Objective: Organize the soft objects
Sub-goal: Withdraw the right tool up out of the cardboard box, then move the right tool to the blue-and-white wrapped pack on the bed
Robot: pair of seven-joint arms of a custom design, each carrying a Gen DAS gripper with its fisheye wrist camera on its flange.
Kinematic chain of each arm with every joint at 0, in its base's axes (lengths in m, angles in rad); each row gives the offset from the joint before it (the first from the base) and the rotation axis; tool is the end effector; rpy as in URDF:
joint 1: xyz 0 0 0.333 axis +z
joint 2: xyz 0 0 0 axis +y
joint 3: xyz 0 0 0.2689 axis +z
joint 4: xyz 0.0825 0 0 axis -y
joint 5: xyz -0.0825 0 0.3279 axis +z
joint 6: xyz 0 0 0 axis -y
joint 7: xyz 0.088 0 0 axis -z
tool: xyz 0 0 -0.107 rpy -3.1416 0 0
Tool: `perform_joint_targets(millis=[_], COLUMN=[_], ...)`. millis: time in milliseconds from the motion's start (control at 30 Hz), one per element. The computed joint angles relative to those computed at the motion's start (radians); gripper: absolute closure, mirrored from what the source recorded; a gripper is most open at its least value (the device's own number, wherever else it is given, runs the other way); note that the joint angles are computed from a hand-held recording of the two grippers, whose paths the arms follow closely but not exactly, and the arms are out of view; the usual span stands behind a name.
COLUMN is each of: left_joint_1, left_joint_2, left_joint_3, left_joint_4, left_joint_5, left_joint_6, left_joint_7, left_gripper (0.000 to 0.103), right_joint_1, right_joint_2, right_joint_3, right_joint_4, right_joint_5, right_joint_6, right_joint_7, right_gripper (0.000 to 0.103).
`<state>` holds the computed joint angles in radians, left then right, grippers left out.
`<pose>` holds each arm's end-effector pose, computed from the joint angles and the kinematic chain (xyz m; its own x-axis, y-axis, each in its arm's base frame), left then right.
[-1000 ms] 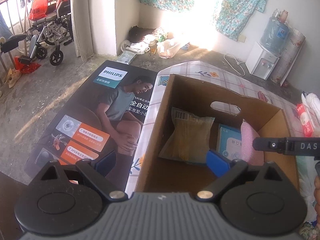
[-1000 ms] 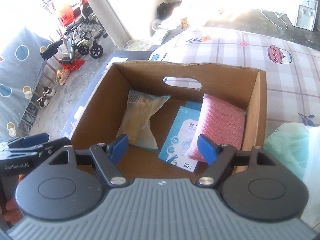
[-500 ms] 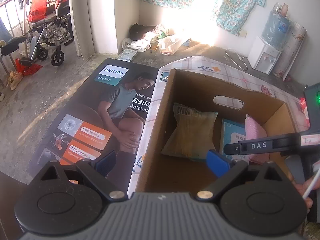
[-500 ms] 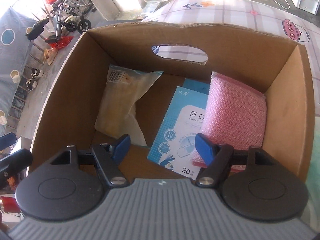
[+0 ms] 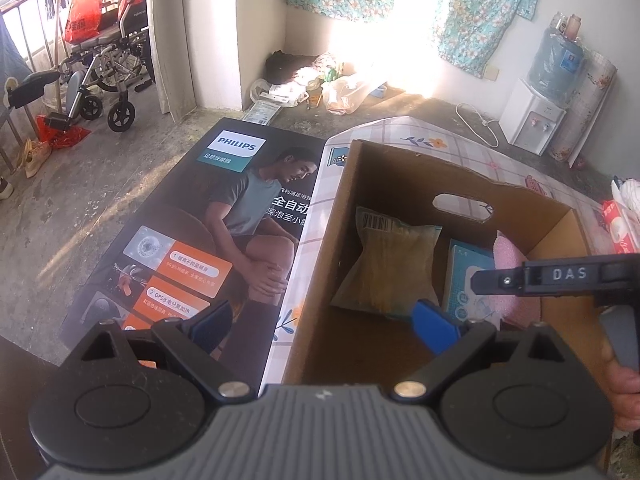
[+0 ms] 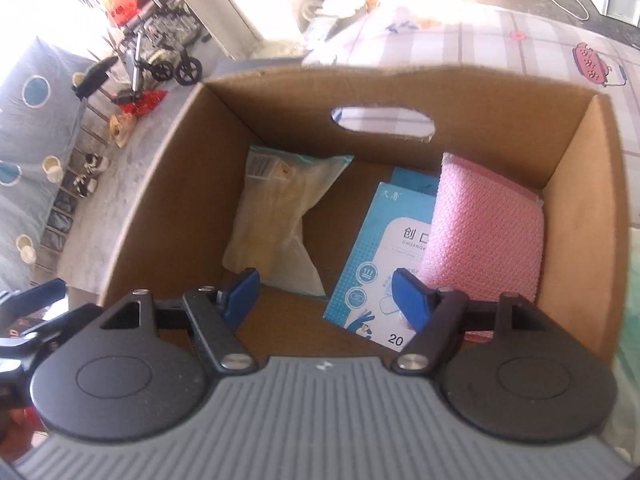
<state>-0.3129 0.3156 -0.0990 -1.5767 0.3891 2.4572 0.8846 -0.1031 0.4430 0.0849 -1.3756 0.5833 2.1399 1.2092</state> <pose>0.5808 -0.2452 0.4952 0.0390 -0.9978 0.0542 -0.8053 -0.0635 -0.5894 0.6470 0.0013 0.4749 0.1792 -0.8749 -0.4499 -0.9140 0.0212 -0.4051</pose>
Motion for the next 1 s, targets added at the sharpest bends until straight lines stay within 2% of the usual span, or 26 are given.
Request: perform_joint_targets(millis=[100,200,367,467,533,667,867,1000], left_joint_1=[-0.003,-0.017,-0.062,-0.085,-0.108,-0.194,-0.331,-0.406], left_joint_2=[-0.044,-0.077,-0.117,-0.12,-0.112,-0.063,0.055,0.16], left_joint_3=[-0.011,-0.031,-0.069,-0.109,-0.129,-0.137,-0.126,-0.107], left_joint_4=[-0.057,-0.1,-0.166,-0.19,-0.191,-0.148,-0.034,0.06], left_joint_5=[0.003,0.013,0.057,0.011,-0.023,0.004,0.052,0.03], left_joint_6=[0.063,0.108,0.2,0.252,0.278,0.303,0.307,0.327], left_joint_7=[-0.005,0.01,0.025,0.078,0.115,0.145,0.181,0.218], left_gripper=[0.005,0.005,0.003,0.003,0.003,0.003,0.003,0.003], right_joint_1=[-0.075,-0.119,-0.157,-0.178,-0.191,-0.221,-0.257,-0.269], right_joint_2=[-0.125,-0.255,-0.457,-0.577,-0.651,-0.771,-0.832,-0.806], right_joint_3=[0.0,-0.051,-0.186,-0.281,-0.34,-0.445,-0.584,-0.625], right_joint_4=[-0.118,-0.239,-0.439,-0.57,-0.653,-0.8,-0.911,-0.925], right_joint_5=[0.145,0.269,0.359,0.387,0.391,0.343,0.297,0.309], right_joint_6=[0.004,-0.015,-0.021,-0.012,0.003,0.038,0.009,-0.039], right_joint_7=[-0.1,-0.2,-0.296,-0.353,-0.385,-0.427,-0.468,-0.5], right_gripper=[0.029,0.027,0.023,0.022,0.02,0.019,0.019,0.019])
